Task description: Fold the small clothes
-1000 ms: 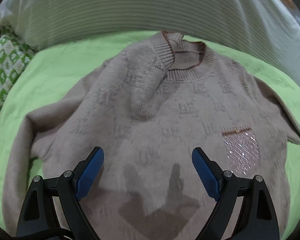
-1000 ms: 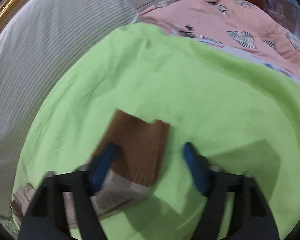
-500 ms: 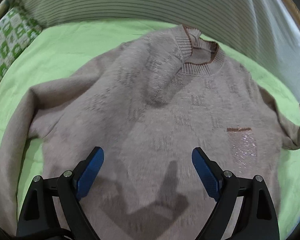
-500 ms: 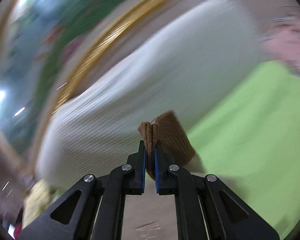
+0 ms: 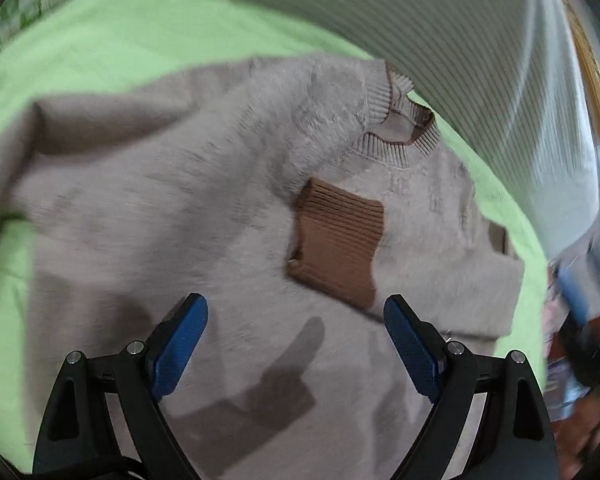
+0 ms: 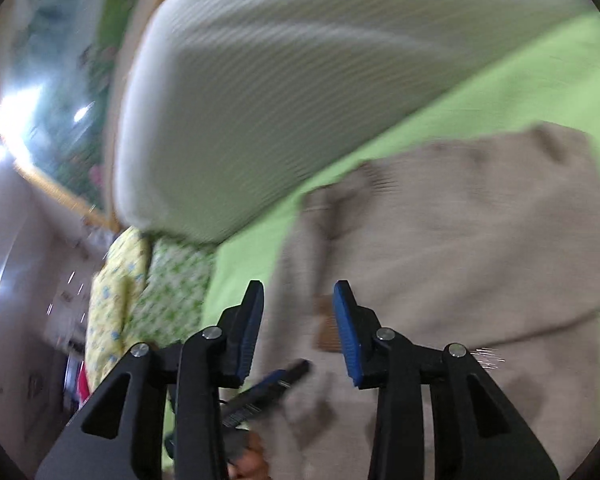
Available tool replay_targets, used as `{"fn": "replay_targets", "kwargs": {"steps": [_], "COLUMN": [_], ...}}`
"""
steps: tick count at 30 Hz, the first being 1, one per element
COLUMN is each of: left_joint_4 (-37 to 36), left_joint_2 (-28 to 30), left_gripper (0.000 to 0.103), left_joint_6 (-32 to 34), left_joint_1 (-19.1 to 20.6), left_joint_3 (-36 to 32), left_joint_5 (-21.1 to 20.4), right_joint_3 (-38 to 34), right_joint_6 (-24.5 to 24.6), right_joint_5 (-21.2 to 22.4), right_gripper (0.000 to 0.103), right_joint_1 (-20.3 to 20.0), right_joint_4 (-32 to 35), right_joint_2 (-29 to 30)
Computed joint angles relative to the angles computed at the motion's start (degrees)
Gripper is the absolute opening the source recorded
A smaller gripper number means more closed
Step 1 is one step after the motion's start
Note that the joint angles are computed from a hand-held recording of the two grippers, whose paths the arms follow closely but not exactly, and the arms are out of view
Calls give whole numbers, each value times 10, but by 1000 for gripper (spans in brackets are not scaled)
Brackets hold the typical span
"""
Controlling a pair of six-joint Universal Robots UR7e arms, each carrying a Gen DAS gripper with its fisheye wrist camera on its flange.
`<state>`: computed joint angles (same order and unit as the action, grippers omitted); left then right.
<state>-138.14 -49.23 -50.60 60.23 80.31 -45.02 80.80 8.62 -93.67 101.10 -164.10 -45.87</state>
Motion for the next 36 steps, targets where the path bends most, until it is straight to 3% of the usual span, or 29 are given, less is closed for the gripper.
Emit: {"fn": "replay_targets", "kwargs": {"steps": [5,6,7,8,9,10,13,15,17,20,22,26,35,36], "left_joint_4": [48,38,9,4,6,13,-44,-131,-180,-191,-160,-146,-148,-149], "left_joint_2": [75,88,99,102,107,112,92,54,17,-35,-59,-82,-84,-85], "left_gripper": [90,83,63,52,19,4,3,3,3,3,3,3,3,3], "left_joint_6": [10,30,60,77,92,103,154,185,201,165,122,61,80,81], "left_joint_1": [19,21,22,22,24,25,9,-8,-26,-32,-31,-19,-30,-30], "left_joint_3": [-110,-128,-137,-144,-153,-163,-129,-70,-15,53,82,115,130,131], "left_joint_5": [11,11,4,-1,-14,-22,-5,9,59,96,121,103,92,87], "right_joint_3": [29,38,44,45,49,53,58,57,51,35,14,-36,-189,-198], "right_joint_6": [25,28,31,31,33,35,37,35,26,7,6,-29,-77,-98], "right_joint_5": [-56,-62,-72,-80,-88,-96,-110,-116,-125,-141,-148,-163,-214,-219], "right_gripper": [38,38,38,38,38,38,38,38,38,46,53,58,58,56], "right_joint_1": [-21,-25,-27,-29,-30,-32,-36,-38,-38,-39,-41,-46,-54,-53], "right_joint_4": [-24,-32,-40,-43,-51,-59,-73,-77,-76,-72,-53,-5,154,161], "right_joint_2": [-35,-41,-44,-45,-48,-49,-54,-55,-53,-43,-29,4,102,109]}}
